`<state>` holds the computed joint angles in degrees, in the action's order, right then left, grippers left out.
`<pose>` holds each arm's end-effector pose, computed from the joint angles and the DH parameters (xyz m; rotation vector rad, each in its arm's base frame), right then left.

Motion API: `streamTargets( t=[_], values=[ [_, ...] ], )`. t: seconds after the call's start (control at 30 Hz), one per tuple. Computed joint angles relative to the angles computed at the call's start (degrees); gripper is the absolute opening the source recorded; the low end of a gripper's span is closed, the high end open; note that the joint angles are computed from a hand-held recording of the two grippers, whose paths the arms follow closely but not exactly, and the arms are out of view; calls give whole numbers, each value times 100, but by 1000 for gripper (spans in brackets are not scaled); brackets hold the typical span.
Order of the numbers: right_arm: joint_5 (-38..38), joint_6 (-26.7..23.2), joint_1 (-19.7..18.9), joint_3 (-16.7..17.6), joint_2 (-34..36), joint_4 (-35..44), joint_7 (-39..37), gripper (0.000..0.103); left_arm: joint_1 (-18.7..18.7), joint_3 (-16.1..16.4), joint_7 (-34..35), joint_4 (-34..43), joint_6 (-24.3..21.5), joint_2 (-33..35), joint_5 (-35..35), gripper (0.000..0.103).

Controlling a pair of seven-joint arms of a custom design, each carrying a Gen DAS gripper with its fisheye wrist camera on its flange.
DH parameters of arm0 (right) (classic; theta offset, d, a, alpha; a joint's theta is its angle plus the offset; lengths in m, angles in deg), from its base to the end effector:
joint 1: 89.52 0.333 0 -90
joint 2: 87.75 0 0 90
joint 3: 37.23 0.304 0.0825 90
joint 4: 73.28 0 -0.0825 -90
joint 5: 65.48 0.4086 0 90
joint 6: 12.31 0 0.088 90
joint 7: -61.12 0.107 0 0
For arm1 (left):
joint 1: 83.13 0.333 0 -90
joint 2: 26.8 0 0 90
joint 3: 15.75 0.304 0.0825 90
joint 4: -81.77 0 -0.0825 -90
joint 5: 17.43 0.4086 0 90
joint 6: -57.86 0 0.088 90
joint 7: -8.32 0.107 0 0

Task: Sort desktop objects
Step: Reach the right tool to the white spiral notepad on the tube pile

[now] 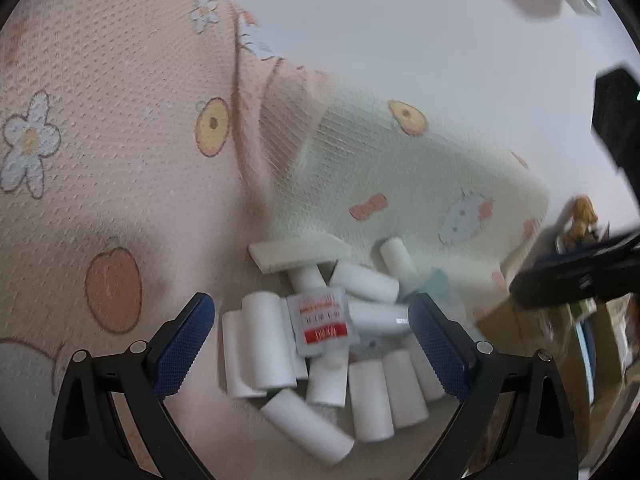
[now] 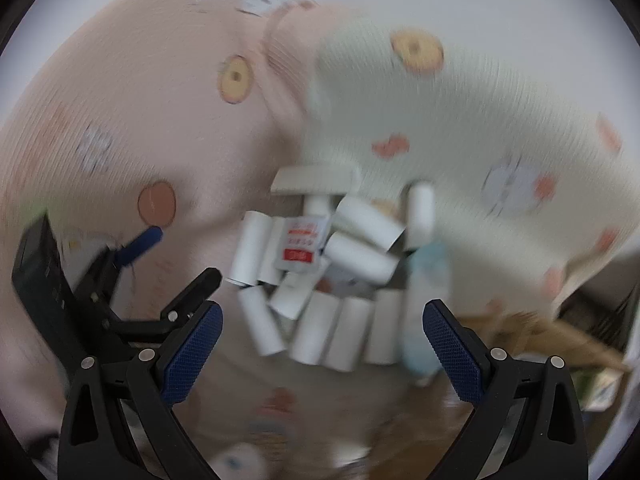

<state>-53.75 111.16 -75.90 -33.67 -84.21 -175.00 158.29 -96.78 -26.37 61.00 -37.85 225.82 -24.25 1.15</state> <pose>0.6038 0.1945 0.5302 -2.0446 1.8718 -0.0156 0.5591 -0.2730 0.4716 -1.7816 1.8873 -0.9923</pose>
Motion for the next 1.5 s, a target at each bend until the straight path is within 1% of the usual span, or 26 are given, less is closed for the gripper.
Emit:
streamTargets(
  t=[0.07, 0.13, 0.2, 0.27, 0.3, 0.33, 0.43, 0.53, 0.6, 0.63, 0.67, 0.77, 0.83, 0.9, 0.93, 0.97, 1.0, 1.07, 1.1, 1.17, 1.2, 1.3, 1.37, 1.43, 1.5],
  values=[
    [-5, -126, -13, -18, 286, 259, 294, 100, -5, 101, -287, 60, 294, 126, 392, 99],
    [-241, -67, -5, -17, 492, 416, 440, 100, -46, 230, -413, 131, 559, 271, 643, 99],
    [-591, -56, 15, -24, 797, 708, 545, 99, -170, 434, -636, 273, 562, 417, 971, 99],
    [-760, -48, -13, -32, 1108, 1016, 567, 99, -322, 630, -890, 494, 331, 581, 1374, 99],
    [-758, -112, -51, -28, 1290, 1210, 549, 99, -279, 587, -700, 577, 270, 671, 1244, 99],
    [-698, -198, -103, -19, 1488, 1415, 536, 99, -112, 378, -119, 724, 115, 828, 712, 99],
    [-427, -285, -249, 9, 1916, 1820, 754, 95, 122, 111, 781, 1004, -179, 1131, -449, 99],
    [3, -150, -437, 86, 2189, 1982, 903, 95, 585, -388, 1739, 1168, -135, 1409, -1914, 99],
    [47, 54, -448, 51, 2295, 1999, 1216, 95, 741, -541, 1980, 1400, -354, 1611, -2624, 99],
    [24, 100, -440, 46, 2370, 2062, 1337, 95, 769, -571, 2074, 1479, -416, 1680, -2873, 99],
    [15, 136, -445, 54, 2425, 2109, 1411, 95, 914, -721, 2264, 1617, -517, 1808, -3333, 99],
    [-32, 285, -465, 81, 2593, 2227, 1500, 95, 1002, -800, 2505, 1929, -705, 2071, -4074, 99],
    [-194, 353, -410, 64, 2690, 2295, 1565, 95, 903, -674, 2508, 2149, -824, 2234, -4274, 98],
    [-514, 347, -283, -23, 2832, 2451, 1722, 93, 665, -390, 2252, 2362, -974, 2390, -4179, 92],
    [-593, 403, -266, -21, 2881, 2468, 1731, 91, 544, -233, 2035, 2510, -1132, 2485, -4065, 87],
    [-634, 428, -260, -6, 2940, 2506, 1737, 86, 510, -182, 1952, 2610, -1242, 2551, -4034, 82],
    [-621, 406, -279, 35, 3032, 2604, 1703, 84, 513, -175, 1902, 2707, -1370, 2620, -4047, 80],
    [-516, 475, -340, 117, 3117, 2662, 1639, 79, 620, -271, 1880, 2893, -1562, 2788, -4266, 76],
    [-462, 544, -361, 146, 3176, 2698, 1623, 75, 673, -319, 1870, 2933, -1589, 2844, -4397, 76],
    [-415, 625, -366, 168, 3267, 2757, 1643, 71, 765, -410, 1872, 3025, -1615, 2978, -4646, 75],
    [-369, 658, -380, 190, 3344, 2820, 1647, 67, 771, -414, 1850, 3048, -1605, 3023, -4704, 74],
    [-336, 699, -382, 215, 3525, 2979, 1642, 57, 666, -300, 1595, 3115, -1590, 3119, -4649, 67],
    [-374, 783, -362, 219, 3641, 3058, 1562, 54, 654, -315, 1550, 3099, -1541, 3140, -4642, 58],
    [-476, 882, -314, 201, 3736, 3124, 1463, 54, 671, -373, 1602, 3091, -1505, 3163, -4678, 53],
    [-527, 1023, -306, 228, 3776, 3093, 1300, 54, 603, -322, 1500, 3091, -1534, 3169, -4604, 49]
  ],
)
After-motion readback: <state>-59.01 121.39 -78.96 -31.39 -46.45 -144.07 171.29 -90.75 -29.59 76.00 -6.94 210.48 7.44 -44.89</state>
